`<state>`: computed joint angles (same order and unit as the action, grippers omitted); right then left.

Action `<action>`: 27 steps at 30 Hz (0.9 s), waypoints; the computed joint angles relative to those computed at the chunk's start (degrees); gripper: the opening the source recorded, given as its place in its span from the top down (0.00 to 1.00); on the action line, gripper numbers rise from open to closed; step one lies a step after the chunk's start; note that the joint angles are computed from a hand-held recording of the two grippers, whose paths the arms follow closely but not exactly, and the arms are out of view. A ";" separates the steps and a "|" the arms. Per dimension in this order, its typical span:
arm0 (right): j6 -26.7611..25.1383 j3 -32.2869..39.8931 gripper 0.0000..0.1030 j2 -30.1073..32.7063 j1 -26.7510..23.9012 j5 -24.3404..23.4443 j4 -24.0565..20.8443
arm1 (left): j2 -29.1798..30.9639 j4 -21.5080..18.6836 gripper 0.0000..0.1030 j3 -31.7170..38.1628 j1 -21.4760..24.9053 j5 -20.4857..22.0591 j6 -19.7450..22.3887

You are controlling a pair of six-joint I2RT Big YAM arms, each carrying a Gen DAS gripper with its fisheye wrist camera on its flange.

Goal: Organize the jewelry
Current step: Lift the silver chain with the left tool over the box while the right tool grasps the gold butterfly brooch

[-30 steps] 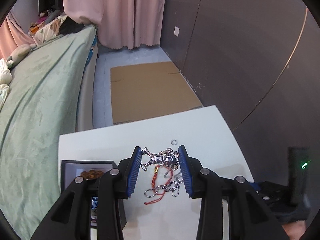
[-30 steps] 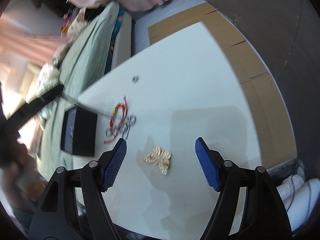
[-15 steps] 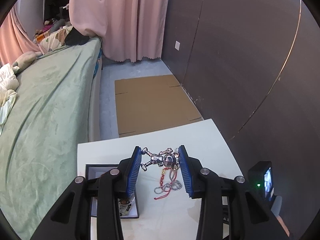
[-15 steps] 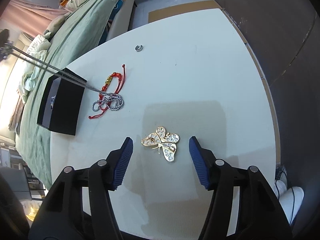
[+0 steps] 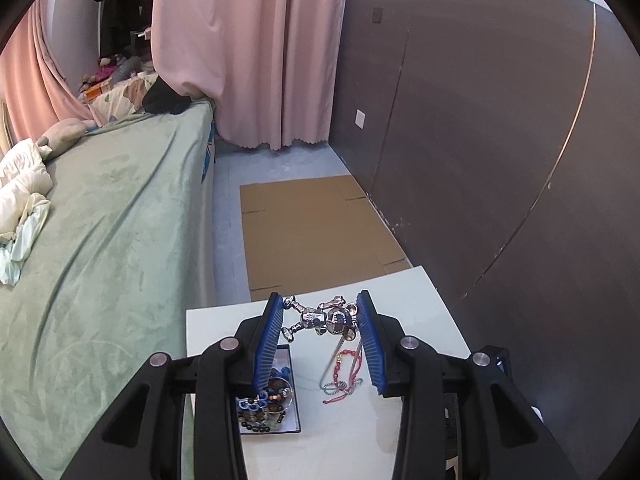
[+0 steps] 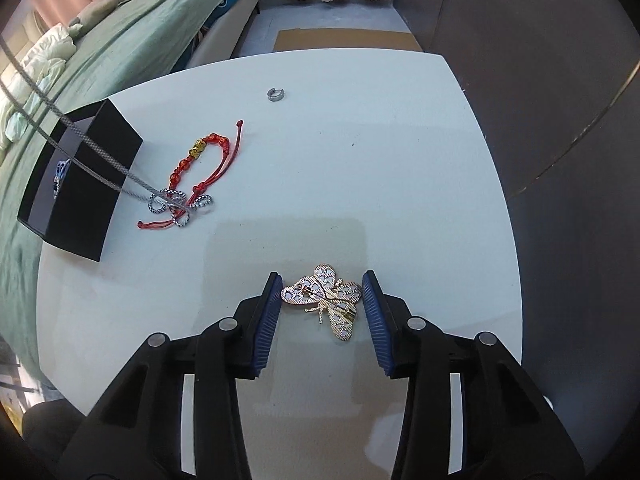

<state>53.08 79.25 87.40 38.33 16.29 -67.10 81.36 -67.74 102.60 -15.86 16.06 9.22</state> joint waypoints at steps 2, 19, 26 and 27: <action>0.10 -0.64 0.61 -0.60 -0.24 -1.13 1.44 | -0.16 -0.50 0.65 0.97 0.42 0.22 0.16; 0.84 -1.43 0.61 -3.11 0.19 -3.59 12.83 | 0.83 -5.05 0.65 16.35 4.03 0.40 0.43; 1.13 -1.89 0.60 -4.26 0.67 -2.41 15.83 | 2.38 -7.15 0.65 22.51 5.79 0.10 0.79; 1.20 -1.95 0.60 -4.35 0.60 -2.56 15.85 | 2.63 -7.28 0.65 23.01 6.07 0.21 0.87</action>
